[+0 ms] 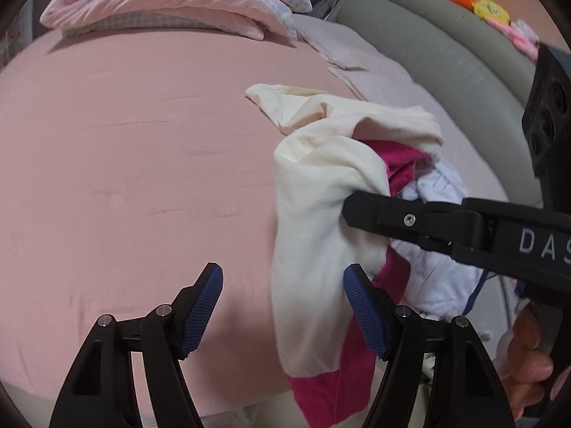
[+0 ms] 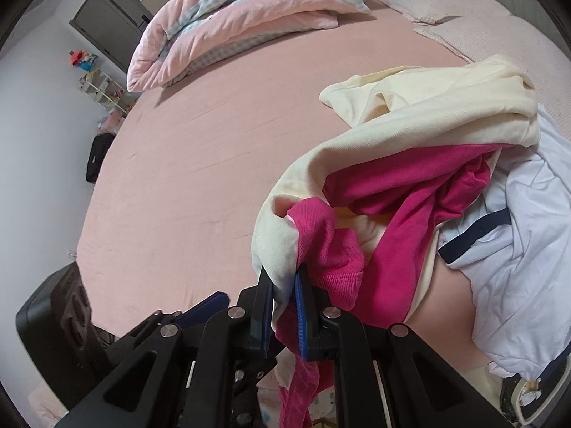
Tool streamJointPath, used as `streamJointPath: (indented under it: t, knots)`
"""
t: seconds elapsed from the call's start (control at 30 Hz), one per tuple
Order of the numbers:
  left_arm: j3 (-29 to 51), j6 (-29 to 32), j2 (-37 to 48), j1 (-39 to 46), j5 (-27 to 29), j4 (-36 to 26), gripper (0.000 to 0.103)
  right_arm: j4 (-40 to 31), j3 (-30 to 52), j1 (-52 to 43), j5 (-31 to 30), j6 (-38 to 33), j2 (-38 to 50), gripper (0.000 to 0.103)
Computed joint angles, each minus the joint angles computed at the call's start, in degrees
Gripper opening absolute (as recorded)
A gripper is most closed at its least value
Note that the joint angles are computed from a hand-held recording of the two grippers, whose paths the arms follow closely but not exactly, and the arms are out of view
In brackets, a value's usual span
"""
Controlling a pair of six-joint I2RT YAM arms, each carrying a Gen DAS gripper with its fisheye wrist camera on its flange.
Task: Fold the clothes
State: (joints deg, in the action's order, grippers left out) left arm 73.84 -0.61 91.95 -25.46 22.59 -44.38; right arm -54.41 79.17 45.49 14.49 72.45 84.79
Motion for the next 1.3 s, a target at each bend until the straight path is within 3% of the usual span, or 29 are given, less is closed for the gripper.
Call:
streamJointPath:
  t: [0.23,0.5,0.53,0.63,0.8,0.93,1.2,1.27,1.3]
  knots:
    - [0.03,-3.52,1.52,-0.40,3.51,1.51,0.027,1.08,-0.30,-0.73,-0.66,-0.29,0.25,0.010]
    - [0.52,-7.85,3.64,-2.36,0.25,3.86,0.017,1.94,-1.61,-1.51,-1.26,-1.40,0.25,0.014]
    - [0.78,-7.62,3.99,-2.21,-0.52,3.40,0.015,1.64,-1.96,-1.47,-0.98,-1.21,-0.18,0.017]
    - [1.55,-7.66,5.15,-2.08,-2.53,3.11,0.014,2.36,-4.89,-1.07,0.71,0.81,-3.37,0.047]
    - [1.94,-7.96,5.93,-1.37,-2.56,3.08,0.014,4.47,-12.69,-0.13,3.15,4.85,-10.41,0.051]
    - [1.57,-7.23,5.74,-1.74,-3.20,3.73,0.014,7.71,-18.80,1.13,3.14,7.99,-13.11,0.051]
    - [2.02,-5.99,6.38,-2.26,-4.06,3.06,0.014,27.72,-32.11,2.02,1.13,14.60,-15.85,0.050]
    - [2.56,-5.31,6.56,-2.25,-3.82,2.12,0.014,30.18,-32.46,1.49,0.52,14.16,-14.90,0.027]
    - [2.90,-5.01,6.70,-2.21,-3.57,1.55,0.014,31.42,-32.62,1.24,0.21,13.95,-14.41,0.022]
